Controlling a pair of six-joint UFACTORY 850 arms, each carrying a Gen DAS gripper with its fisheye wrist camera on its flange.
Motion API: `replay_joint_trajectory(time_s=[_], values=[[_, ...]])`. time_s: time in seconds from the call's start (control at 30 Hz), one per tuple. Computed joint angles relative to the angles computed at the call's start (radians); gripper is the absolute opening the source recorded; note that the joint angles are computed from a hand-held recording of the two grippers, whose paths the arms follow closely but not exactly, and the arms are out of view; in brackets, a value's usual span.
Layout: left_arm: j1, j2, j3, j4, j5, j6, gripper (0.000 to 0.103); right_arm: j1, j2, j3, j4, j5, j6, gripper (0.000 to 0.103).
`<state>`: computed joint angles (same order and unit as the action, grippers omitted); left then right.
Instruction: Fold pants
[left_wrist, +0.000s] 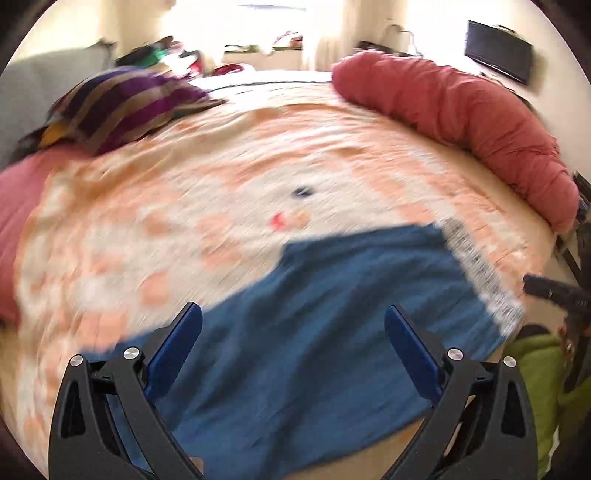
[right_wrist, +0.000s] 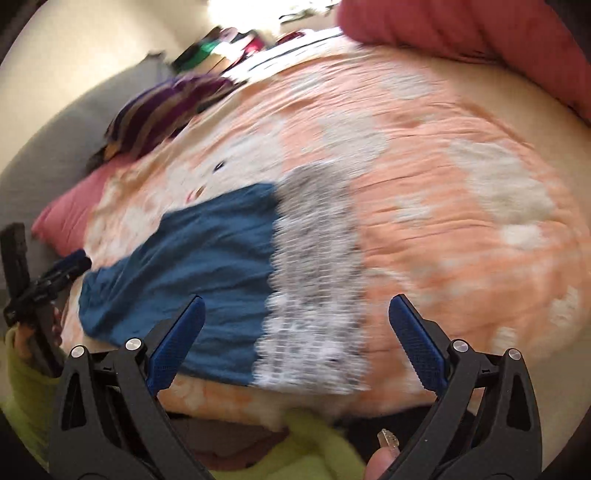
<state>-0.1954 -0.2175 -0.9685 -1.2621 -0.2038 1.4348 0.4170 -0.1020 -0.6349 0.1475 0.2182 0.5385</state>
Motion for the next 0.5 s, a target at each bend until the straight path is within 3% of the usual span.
replay_joint_trajectory(time_s=[0.1,0.3,0.4,0.5], values=[[-0.060,-0.087,-0.116,0.128,-0.070,-0.113,0.099,-0.010,0.033,0.042,0.049,0.012,-0.016,0.094],[-0.195,-0.336,-0.413,0.598,-0.156,-0.565,0.099,0.009,0.044,0.073,-0.021,0.038,0.110,0.094],[-0.247,-0.403,-0.484,0.685,-0.154,-0.596,0.099,0.027,0.014,0.046,-0.037,0.013,0.116,0.094],[-0.267,-0.454,-0.544,0.668,-0.188,-0.566,0.099,0.039,-0.019,0.023,-0.065,0.000,0.144,0.094]])
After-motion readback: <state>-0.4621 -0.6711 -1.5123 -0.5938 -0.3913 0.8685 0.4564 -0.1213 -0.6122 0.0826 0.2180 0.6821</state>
